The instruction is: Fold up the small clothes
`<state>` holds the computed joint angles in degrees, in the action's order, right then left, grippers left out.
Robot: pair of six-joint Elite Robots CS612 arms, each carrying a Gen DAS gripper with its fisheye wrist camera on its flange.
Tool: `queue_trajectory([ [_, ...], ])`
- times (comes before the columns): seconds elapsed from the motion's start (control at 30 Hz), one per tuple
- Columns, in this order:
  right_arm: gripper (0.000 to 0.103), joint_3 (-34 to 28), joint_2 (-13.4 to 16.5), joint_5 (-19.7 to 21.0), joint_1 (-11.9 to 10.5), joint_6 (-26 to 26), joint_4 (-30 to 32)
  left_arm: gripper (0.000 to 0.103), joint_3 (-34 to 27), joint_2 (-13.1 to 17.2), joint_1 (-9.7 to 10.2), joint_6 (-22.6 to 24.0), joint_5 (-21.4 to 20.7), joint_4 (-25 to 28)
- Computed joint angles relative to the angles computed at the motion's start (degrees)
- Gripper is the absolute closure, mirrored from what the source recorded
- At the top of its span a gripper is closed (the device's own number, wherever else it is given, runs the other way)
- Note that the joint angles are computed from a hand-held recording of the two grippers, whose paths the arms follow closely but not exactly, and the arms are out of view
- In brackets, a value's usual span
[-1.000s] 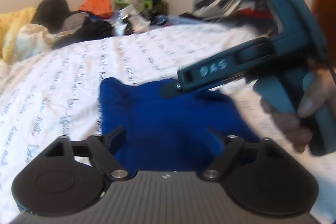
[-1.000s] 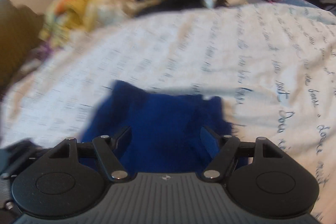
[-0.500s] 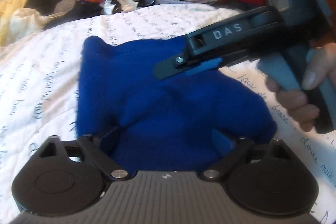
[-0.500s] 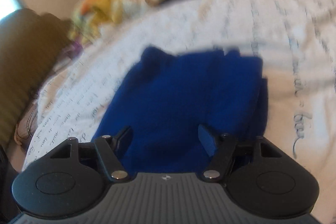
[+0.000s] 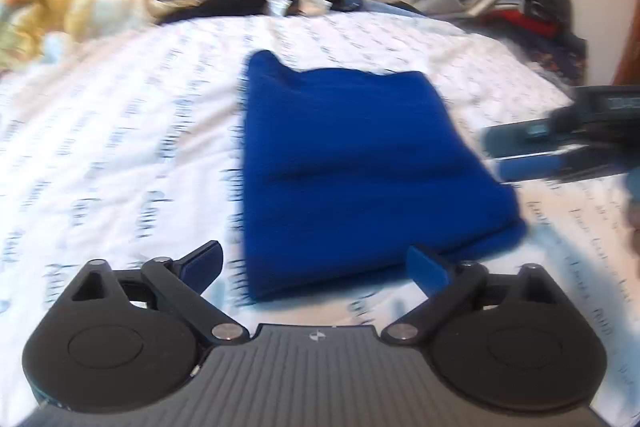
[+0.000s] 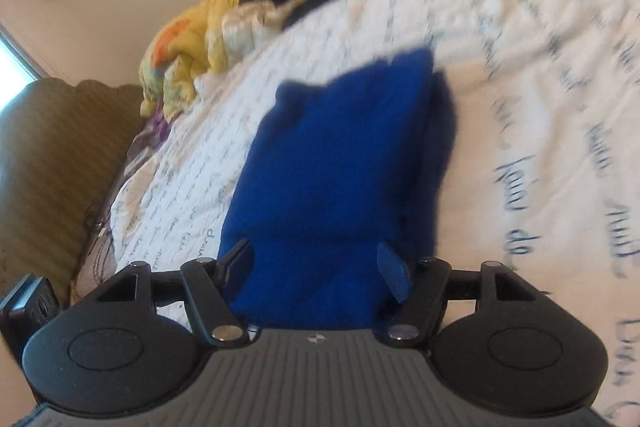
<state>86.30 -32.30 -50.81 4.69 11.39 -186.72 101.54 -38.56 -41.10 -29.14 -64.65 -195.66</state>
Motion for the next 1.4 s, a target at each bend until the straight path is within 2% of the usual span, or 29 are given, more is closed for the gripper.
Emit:
queue_trajectory([
  [0.07,0.032,1.15,-0.43,-0.87,-0.58,1.0,-0.38,0.005,0.03,-0.45,0.33,-2.1,0.08,3.13],
  [0.17,0.032,0.52,-0.37,-4.95,-0.4,0.04,4.97,0.008,0.29,-0.93,1.06,-5.11,-2.01,5.5],
  [0.3,0.032,0.44,0.18,-3.94,-0.25,-1.37,4.78,0.009,0.82,-1.0,0.95,-5.23,-1.92,4.65],
  [0.4,0.036,0.09,0.0,-4.82,0.5,-4.96,6.1,0.01,0.99,-0.96,0.89,-4.76,-1.68,4.5],
  [0.43,0.05,-0.05,-0.05,-5.44,0.77,-6.68,6.55,0.012,1.18,-1.0,0.8,-4.78,-1.35,4.38],
  [0.47,0.07,-0.37,-0.06,-6.1,0.97,-8.51,7.64,0.014,1.12,-0.98,0.7,-4.57,-0.83,4.58],
  [0.5,0.076,-0.55,-0.14,-7.59,1.31,-10.09,8.24,0.023,1.1,-1.06,0.67,-3.97,-0.32,4.91],
  [0.53,0.084,-0.66,-0.23,-8.1,1.44,-11.42,8.79,0.041,1.2,-1.15,0.6,-3.19,0.19,4.83],
  [0.57,0.085,-0.62,-0.39,-7.58,1.38,-12.27,9.22,0.048,1.5,-1.37,0.66,-2.67,-0.47,4.37],
  [0.6,0.086,-0.23,-0.79,-7.23,1.29,-12.58,9.18,0.064,1.84,-1.75,0.95,-2.87,-1.7,4.37],
  [0.63,0.086,0.7,-1.41,-6.86,1.18,-13.14,8.09,0.069,2.19,-2.22,1.19,-3.37,-2.5,5.15],
  [0.7,0.086,2.31,-2.34,-7.78,1.22,-15.38,6.44,0.069,3.05,-2.51,1.38,-2.47,-2.74,4.66],
  [0.77,0.086,2.66,-1.92,-10.3,1.4,-17.55,7.54,0.069,3.98,-2.42,1.2,-1.11,-1.67,2.92],
  [0.8,0.079,2.73,-1.39,-9.04,0.93,-17.13,5.96,0.069,4.5,-2.72,1.1,-1.37,-1.27,3.03],
  [0.87,0.075,3.07,-2.14,-8.63,0.43,-14.69,8.01,0.06,5.75,-3.53,0.71,-2.21,-0.26,2.07],
  [0.9,0.069,3.37,-2.47,-7.85,0.06,-12.68,7.59,0.05,6.37,-3.71,0.44,-1.26,-0.09,-0.35],
  [0.93,0.06,3.69,-2.42,-6.52,-0.36,-10.18,4.93,0.037,6.61,-3.66,0.14,0.3,0.13,-3.02],
  [0.97,0.053,3.55,-2.16,-5.06,-0.71,-8.0,2.43,0.031,6.46,-3.44,-0.2,2.32,0.49,-5.45],
  [1.0,0.042,2.88,-1.77,-3.91,-0.87,-6.27,0.76,0.024,5.94,-2.99,-0.51,4.82,0.7,-7.7],
  [1.07,0.039,0.31,-0.85,-3.84,-0.5,-4.2,0.01,0.023,3.93,-1.66,-0.78,9.48,0.04,-10.18],
  [1.13,0.039,-3.84,0.52,-4.22,0.3,-4.23,2.86,0.023,1.24,-0.24,-0.31,11.22,-2.38,-8.72],
  [1.2,0.039,-7.86,2.07,-6.66,1.27,-4.92,5.81,0.026,-1.31,1.04,0.43,10.72,-4.46,-4.23],
  [1.23,0.039,-10.01,2.78,-9.82,2.13,-5.99,7.16,0.028,-2.11,1.47,0.64,10.36,-4.83,-2.05],
  [1.3,0.039,-12.35,3.83,-15.26,3.44,-8.26,6.92,0.028,-2.05,2.67,0.76,11.28,-4.87,-4.36],
  [1.37,0.04,-13.22,4.58,-15.89,4.09,-14.19,8.44,0.032,-1.19,2.44,1.05,10.92,-5.75,-4.99],
  [1.4,0.04,-13.22,5.05,-17.55,4.55,-18.45,10.33,0.039,-0.75,2.19,1.15,11.16,-5.36,-4.9],
])
